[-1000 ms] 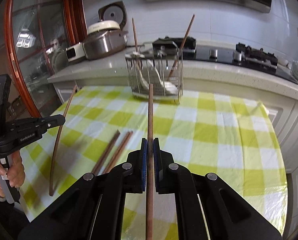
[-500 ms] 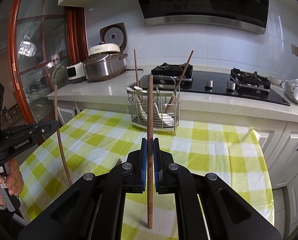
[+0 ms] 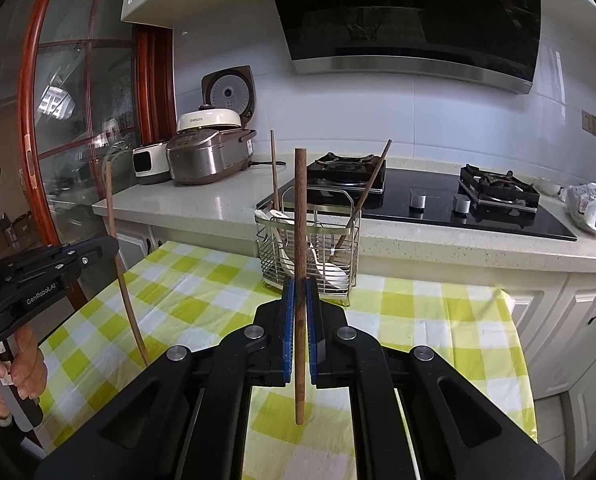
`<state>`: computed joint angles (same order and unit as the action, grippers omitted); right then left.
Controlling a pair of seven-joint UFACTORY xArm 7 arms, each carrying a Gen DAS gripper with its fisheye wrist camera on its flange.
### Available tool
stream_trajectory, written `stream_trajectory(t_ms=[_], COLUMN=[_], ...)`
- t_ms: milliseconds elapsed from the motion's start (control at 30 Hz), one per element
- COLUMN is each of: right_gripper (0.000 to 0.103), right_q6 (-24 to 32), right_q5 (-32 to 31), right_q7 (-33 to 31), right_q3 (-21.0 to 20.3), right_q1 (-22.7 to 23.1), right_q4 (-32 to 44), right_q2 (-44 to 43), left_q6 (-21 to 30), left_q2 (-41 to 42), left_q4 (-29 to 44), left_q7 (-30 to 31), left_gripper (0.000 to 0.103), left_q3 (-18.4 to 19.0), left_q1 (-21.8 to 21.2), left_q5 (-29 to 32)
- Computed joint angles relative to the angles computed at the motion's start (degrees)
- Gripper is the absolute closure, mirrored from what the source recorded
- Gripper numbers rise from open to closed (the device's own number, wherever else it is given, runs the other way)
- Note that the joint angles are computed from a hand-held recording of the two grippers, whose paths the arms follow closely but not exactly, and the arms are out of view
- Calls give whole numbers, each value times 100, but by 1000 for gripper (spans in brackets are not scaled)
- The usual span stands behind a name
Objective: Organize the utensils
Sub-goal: 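Lift both chopsticks upright and carry them above the wire rack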
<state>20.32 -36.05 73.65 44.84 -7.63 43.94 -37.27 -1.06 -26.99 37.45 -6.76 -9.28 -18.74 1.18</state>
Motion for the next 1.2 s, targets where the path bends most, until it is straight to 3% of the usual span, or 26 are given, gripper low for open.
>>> stream_trajectory(t_ms=[133, 300, 567, 767, 933, 1200], right_gripper=[97, 97, 97, 97, 97, 97], right_q6=[-27, -115, -56, 290, 688, 878], right_q5=[-69, -222, -851, -1518, -2077, -2967], right_q7=[-50, -165, -256, -252, -296, -23], right_q3=[-30, -128, -140, -246, -280, -636], right_q1=[-96, -292, -799, -819, -727, -267], right_q4=[113, 405, 1400, 2298, 3112, 4108], right_q2=[88, 345, 1132, 1979, 2799, 3963], left_q6=[-66, -39, 66, 333, 622, 990], left_q2=[241, 727, 1645, 2438, 3262, 4594], left_q4=[274, 915, 2353, 3665, 4891, 6584], left_q7=[2, 201, -149, -904, -1586, -1161], left_gripper=[97, 97, 97, 97, 97, 97], left_q3=[-19, 261, -362, -455, -97, 250], left_q1=[63, -216, 534, 681, 291, -205], left_q5=[34, -86, 351, 1249, 2045, 1276])
